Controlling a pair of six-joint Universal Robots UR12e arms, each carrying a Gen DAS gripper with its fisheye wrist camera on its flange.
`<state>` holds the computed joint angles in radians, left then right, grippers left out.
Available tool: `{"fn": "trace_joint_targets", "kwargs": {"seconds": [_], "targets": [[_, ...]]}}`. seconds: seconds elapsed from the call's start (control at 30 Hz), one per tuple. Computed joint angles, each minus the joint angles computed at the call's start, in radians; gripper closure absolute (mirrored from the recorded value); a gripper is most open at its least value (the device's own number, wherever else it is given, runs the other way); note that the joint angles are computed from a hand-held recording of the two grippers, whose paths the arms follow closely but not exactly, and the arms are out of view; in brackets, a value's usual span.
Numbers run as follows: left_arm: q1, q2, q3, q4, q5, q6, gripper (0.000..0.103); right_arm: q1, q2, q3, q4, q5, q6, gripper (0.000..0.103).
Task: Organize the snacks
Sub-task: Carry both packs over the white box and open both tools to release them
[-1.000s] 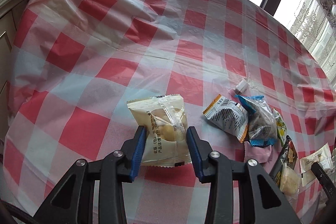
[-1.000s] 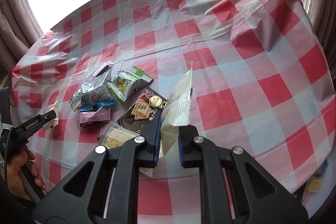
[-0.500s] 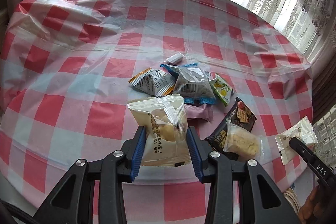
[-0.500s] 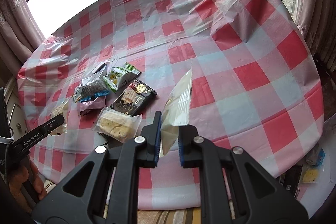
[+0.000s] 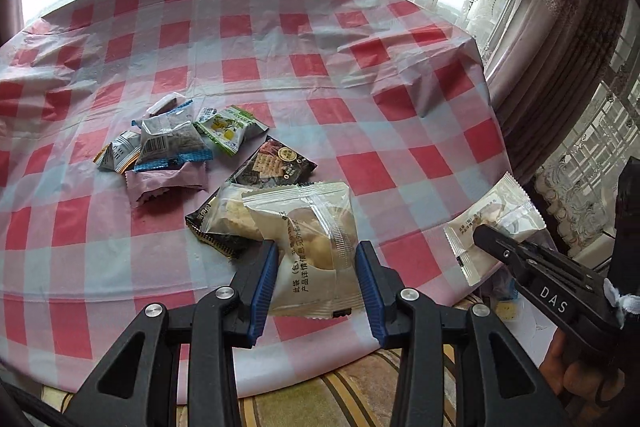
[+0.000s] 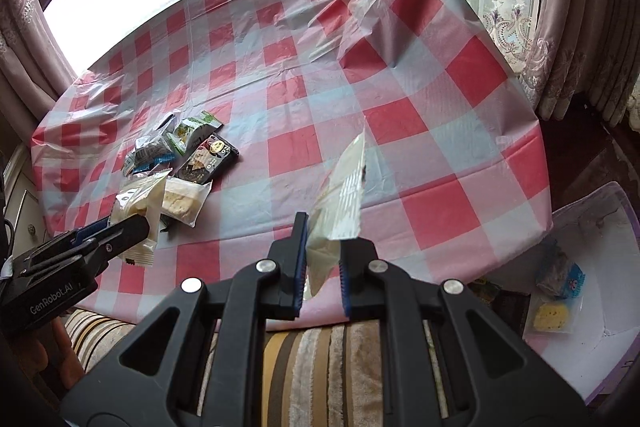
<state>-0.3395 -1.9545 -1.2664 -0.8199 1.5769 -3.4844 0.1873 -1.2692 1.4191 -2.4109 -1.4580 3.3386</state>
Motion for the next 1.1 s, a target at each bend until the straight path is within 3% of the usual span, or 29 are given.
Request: {"fn": "trace_joint_targets", "kwargs": {"seconds": [0.6, 1.1], "targets": [[-0.109, -0.088, 0.145, -0.114, -0.060, 0.161, 0.062, -0.093, -0.107, 0.142, 0.019, -0.104, 0.028, 0.086], [-0.172, -0.159, 0.257, -0.210, -0.109, 0.287, 0.062, -0.146, -0.160, 0.204, 0.072, -0.198, 0.062, 0.085]]}}
